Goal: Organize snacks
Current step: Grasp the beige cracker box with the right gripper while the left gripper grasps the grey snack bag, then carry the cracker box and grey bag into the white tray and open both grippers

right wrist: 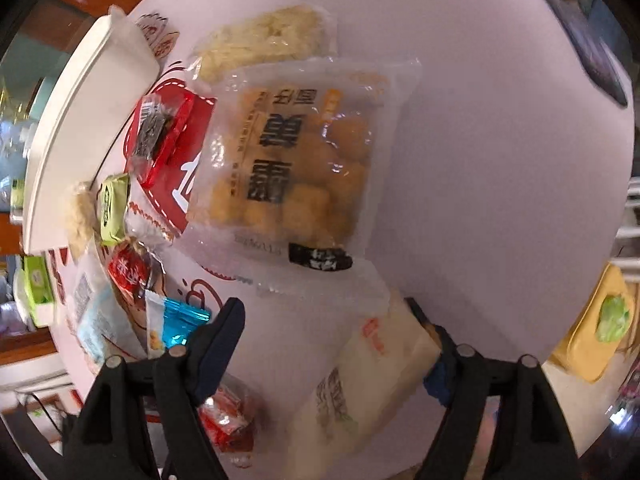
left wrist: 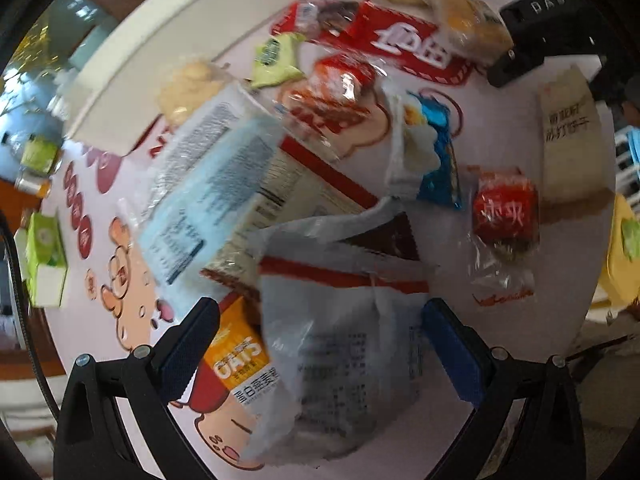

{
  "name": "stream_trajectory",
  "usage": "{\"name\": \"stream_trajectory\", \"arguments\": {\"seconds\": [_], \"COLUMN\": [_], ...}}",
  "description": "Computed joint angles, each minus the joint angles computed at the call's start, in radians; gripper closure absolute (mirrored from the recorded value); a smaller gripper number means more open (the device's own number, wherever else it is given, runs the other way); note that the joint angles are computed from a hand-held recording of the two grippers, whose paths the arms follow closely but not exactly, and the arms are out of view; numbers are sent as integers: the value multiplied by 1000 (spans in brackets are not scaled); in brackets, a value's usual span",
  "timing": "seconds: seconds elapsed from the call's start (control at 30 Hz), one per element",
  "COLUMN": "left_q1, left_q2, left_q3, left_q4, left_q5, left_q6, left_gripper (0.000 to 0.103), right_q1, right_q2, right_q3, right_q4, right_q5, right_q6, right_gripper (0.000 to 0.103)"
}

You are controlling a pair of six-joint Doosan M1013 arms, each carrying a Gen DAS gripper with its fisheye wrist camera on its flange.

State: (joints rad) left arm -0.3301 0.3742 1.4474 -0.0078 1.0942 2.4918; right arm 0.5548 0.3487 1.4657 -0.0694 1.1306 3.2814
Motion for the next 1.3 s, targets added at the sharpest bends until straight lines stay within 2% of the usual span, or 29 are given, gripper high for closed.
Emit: {"name": "stream_trajectory", "arguments": {"seconds": [0.03, 0.07, 0.1, 0.2, 0.23, 0.3, 0.37, 0.43, 0.57, 0.63, 0.77, 1.0, 1.13, 1.17, 1.3], "left_q1": [-2, -5, -7, -13, -11, -10, -2, 0, -2, -2, -2, 8, 6, 18, 23], "left_q2": [2, 3, 5, 10, 10, 21, 39, 41, 19, 8, -13, -43, -64, -59, -69], "left_q3": [1, 4, 7, 14, 14, -5, -36, -44, -19, -9, -14, -33, -48, -60, -93], "left_q4": [7, 15, 23, 47, 36, 23, -9, -17, -4, -8, -39, -89, -112, -125, -171], "left_q5": [6, 11, 16, 35, 38, 82, 153, 172, 129, 113, 122, 130, 118, 112, 89], "left_q6": [9, 19, 29, 43, 46, 38, 21, 2, -18, -32, -83, -205, -292, -296, -365], "left_gripper": [2, 2, 2, 7, 10, 15, 34, 41, 52, 54, 59, 61, 62, 62, 62], "right_q1": [8, 15, 20, 35, 40, 50, 53, 53, 51, 47, 49, 44, 20, 15, -9], "right_q2": [3, 3, 2, -15, -22, -43, -57, -61, -77, -95, -117, -145, -174, -181, -204], "right_q3": [-5, -4, -1, 29, 40, 75, 94, 89, 98, 113, 130, 134, 151, 156, 155], "right_q4": [-19, -34, -41, -65, -73, -92, -108, -115, -133, -138, -163, -203, -173, -167, -142], "right_q5": [12, 8, 4, -43, -62, -117, -158, -168, -193, -216, -251, -292, -369, -389, -430], "right_q6": [6, 4, -3, 8, 19, 34, 36, 28, 2, -5, -7, -69, -145, -159, -237], "right_gripper": [47, 53, 63, 70, 75, 80, 85, 89, 89, 89, 90, 90, 90, 90, 90]}}
